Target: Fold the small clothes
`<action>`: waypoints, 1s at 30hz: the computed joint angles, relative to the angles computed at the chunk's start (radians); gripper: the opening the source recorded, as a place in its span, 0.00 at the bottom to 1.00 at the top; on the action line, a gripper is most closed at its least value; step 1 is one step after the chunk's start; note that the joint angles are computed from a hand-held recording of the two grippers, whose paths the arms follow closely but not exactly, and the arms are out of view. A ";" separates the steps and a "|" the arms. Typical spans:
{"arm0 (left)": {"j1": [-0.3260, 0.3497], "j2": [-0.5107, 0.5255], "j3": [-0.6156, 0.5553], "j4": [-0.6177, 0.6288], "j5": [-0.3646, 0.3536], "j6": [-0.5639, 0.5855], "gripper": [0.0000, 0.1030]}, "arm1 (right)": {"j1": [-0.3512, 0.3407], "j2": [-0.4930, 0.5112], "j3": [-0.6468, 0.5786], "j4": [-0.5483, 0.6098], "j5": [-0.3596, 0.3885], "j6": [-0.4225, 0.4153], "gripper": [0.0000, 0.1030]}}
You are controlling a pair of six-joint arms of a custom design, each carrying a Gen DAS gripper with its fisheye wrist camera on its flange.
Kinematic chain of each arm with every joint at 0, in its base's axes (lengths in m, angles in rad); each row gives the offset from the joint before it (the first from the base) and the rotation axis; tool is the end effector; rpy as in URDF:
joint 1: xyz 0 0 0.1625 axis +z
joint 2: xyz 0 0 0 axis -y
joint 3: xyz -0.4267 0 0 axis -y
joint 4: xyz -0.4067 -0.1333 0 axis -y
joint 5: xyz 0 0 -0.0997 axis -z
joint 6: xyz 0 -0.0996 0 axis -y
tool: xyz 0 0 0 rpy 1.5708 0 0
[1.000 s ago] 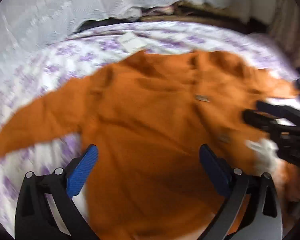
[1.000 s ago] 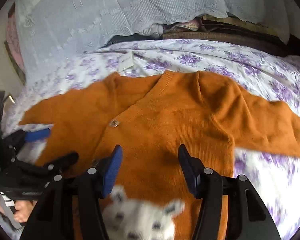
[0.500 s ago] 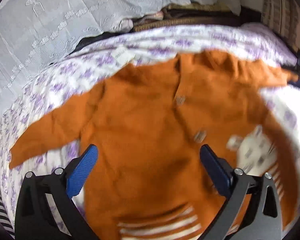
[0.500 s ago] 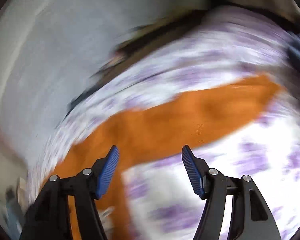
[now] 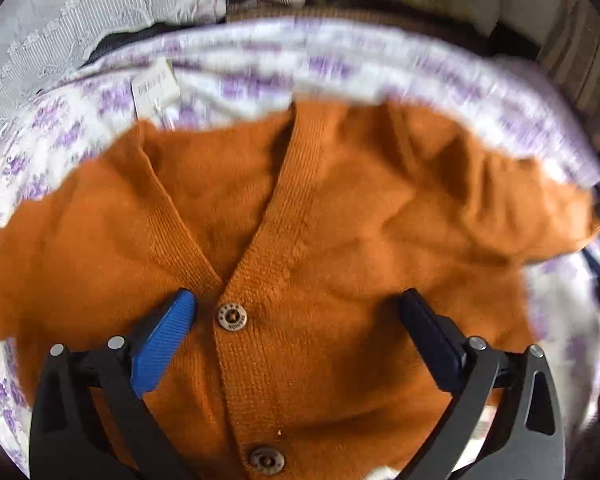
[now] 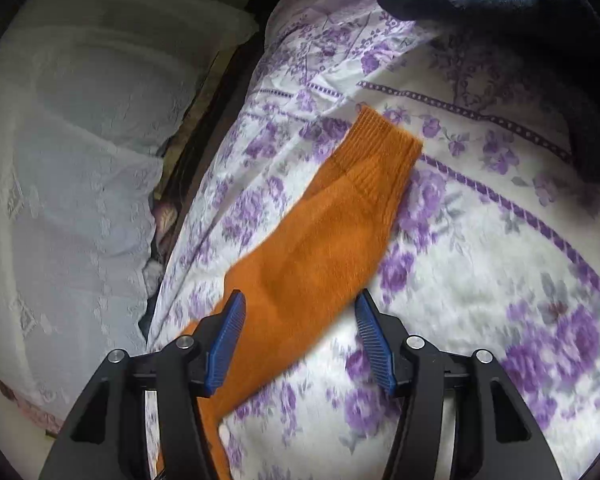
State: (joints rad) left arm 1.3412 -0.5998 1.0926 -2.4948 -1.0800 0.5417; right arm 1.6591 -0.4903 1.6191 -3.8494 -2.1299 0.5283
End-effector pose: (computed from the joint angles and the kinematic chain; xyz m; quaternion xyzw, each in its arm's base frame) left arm -0.0152 -0.8569 0.1728 0.3083 0.8975 -0.1681 0.2667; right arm 0.1391 -0.6585 0.0523 -0.3225 -0.7545 0.5683 0.0621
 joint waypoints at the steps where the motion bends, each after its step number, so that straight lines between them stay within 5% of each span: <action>1: 0.004 0.000 0.000 0.004 -0.009 -0.006 0.96 | -0.002 0.013 -0.025 -0.004 -0.021 -0.004 0.50; 5: -0.001 0.008 0.005 -0.012 0.015 0.012 0.96 | 0.006 0.051 -0.104 0.032 -0.174 0.032 0.06; 9: 0.002 0.010 -0.004 0.003 0.004 0.003 0.96 | 0.014 0.053 -0.143 0.088 -0.230 0.234 0.07; 13: 0.003 0.002 0.001 0.006 0.004 0.001 0.96 | 0.039 0.118 -0.256 0.106 -0.282 0.254 0.07; 20: 0.002 0.000 0.000 0.011 0.003 -0.001 0.96 | 0.074 0.210 -0.364 -0.014 -0.344 0.024 0.05; 24: 0.010 -0.004 -0.022 0.017 -0.008 -0.049 0.96 | 0.097 0.222 -0.403 -0.057 -0.291 -0.118 0.05; 30: 0.044 0.009 -0.136 0.139 -0.085 -0.166 0.96 | 0.114 0.237 -0.455 0.030 -0.182 -0.216 0.05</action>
State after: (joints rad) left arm 1.3855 -0.5904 0.9564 -2.3555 -1.1652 0.3752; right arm 1.7731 -0.2535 1.1645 -3.8195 -2.3122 0.3127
